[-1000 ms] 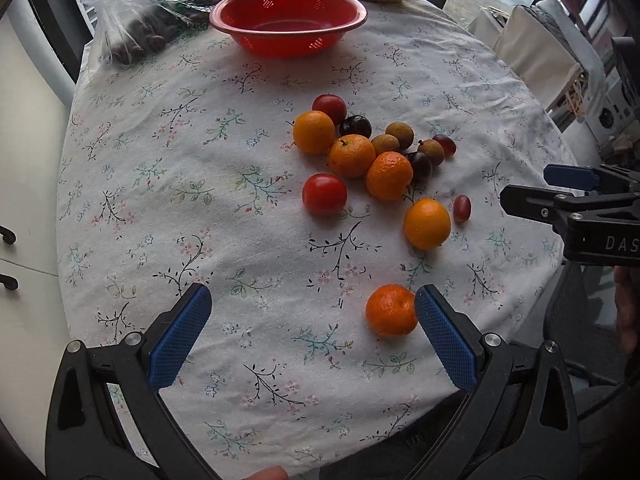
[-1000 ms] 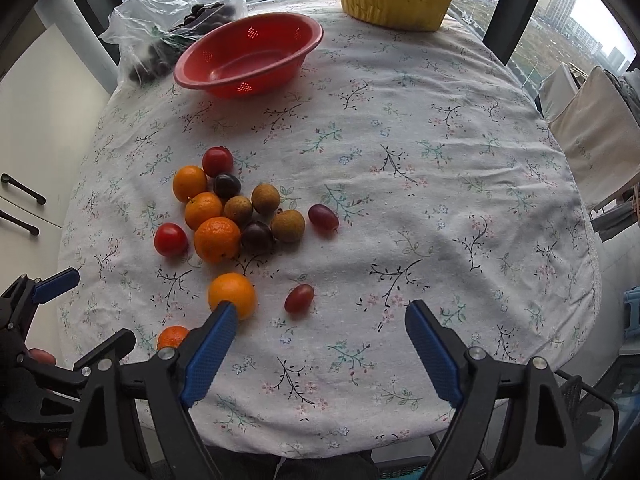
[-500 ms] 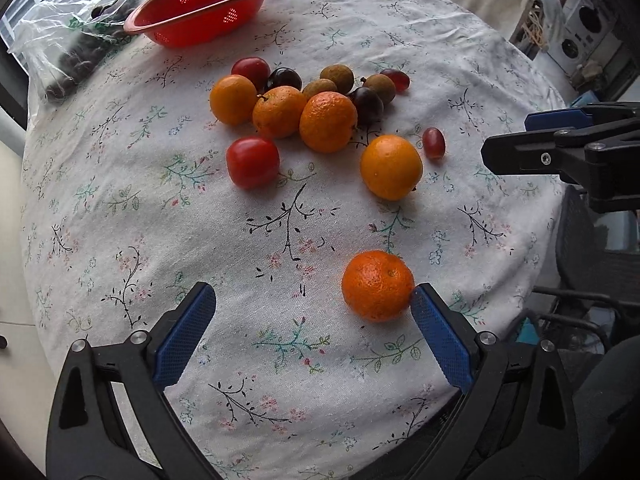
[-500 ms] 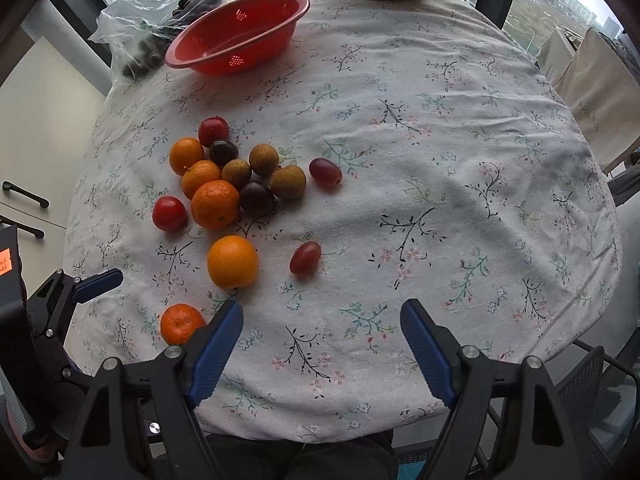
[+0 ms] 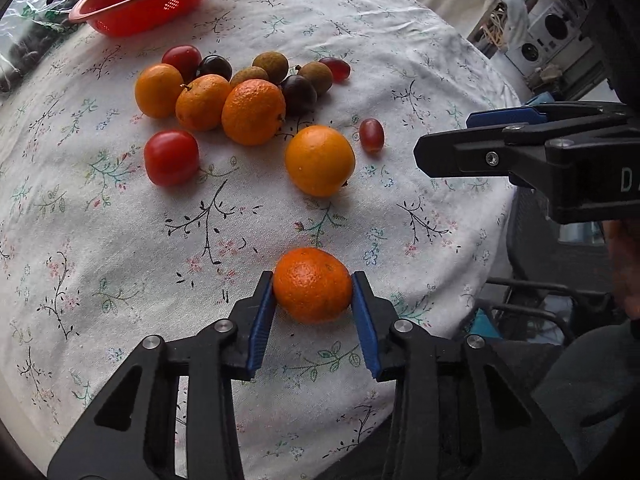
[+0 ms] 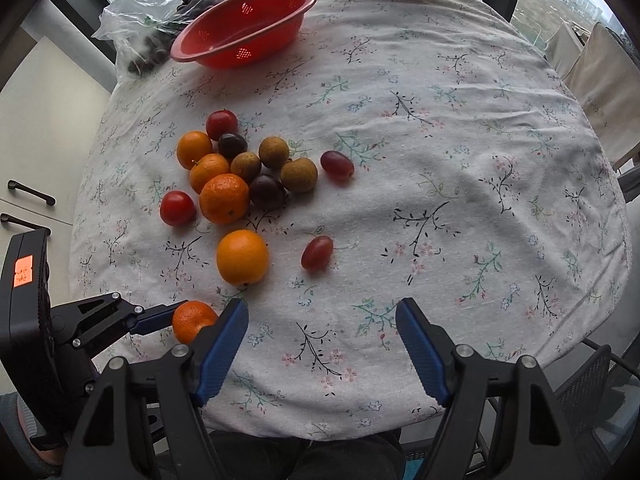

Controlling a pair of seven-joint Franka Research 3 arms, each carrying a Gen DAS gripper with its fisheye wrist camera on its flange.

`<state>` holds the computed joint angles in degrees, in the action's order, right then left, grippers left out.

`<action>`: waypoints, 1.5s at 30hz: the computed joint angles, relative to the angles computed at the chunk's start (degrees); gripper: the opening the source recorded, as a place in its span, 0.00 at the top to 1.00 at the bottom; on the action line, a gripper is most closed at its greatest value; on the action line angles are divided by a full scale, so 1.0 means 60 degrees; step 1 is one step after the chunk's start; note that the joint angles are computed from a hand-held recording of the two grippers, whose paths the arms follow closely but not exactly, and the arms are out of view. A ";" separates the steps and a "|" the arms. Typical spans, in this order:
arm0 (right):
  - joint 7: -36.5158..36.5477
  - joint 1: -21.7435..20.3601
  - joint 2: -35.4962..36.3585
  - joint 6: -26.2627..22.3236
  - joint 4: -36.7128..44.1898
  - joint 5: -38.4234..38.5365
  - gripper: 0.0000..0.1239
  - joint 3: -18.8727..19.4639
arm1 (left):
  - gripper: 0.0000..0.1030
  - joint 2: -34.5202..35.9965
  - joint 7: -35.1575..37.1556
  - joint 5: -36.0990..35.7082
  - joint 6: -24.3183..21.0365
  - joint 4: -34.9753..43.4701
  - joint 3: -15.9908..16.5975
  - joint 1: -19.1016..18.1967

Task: Organize fruits
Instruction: 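Grasp an orange with the left gripper while the right gripper grasps a red grape, then carry the orange and grape to the red colander and release both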

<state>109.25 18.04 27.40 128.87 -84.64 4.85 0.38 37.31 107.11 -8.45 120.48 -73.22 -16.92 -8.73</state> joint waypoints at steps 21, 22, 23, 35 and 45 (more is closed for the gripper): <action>0.0001 -0.0265 0.1231 -0.0165 0.1124 0.0730 0.61 0.0018 | 0.66 -0.1721 -0.0109 -0.1157 0.0845 -0.1914 0.0200 0.1176; 0.0010 -0.0245 0.1267 -0.0169 0.1181 0.0704 0.62 0.0016 | 0.66 -0.1787 -0.0048 -0.1194 0.0857 -0.1986 0.0207 0.1216; 0.0013 -0.0228 0.1318 -0.0203 0.1263 0.0683 0.62 0.0018 | 0.66 -0.1857 0.0029 -0.1238 0.0876 -0.2068 0.0211 0.1259; 0.0217 0.0276 0.2002 -0.0982 0.2473 -0.0493 0.84 -0.0314 | 0.66 -0.1862 0.0303 -0.1379 0.0952 -0.2095 0.0265 0.1299; -0.0152 0.0056 0.2415 -0.1271 0.3228 0.0022 0.86 -0.0031 | 0.66 -0.1629 -0.0092 -0.1223 0.0967 -0.1782 0.0330 0.1243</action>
<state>108.34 18.37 41.89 121.24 -65.27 4.98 0.20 27.54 106.57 -15.79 126.28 -83.92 -14.94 -1.27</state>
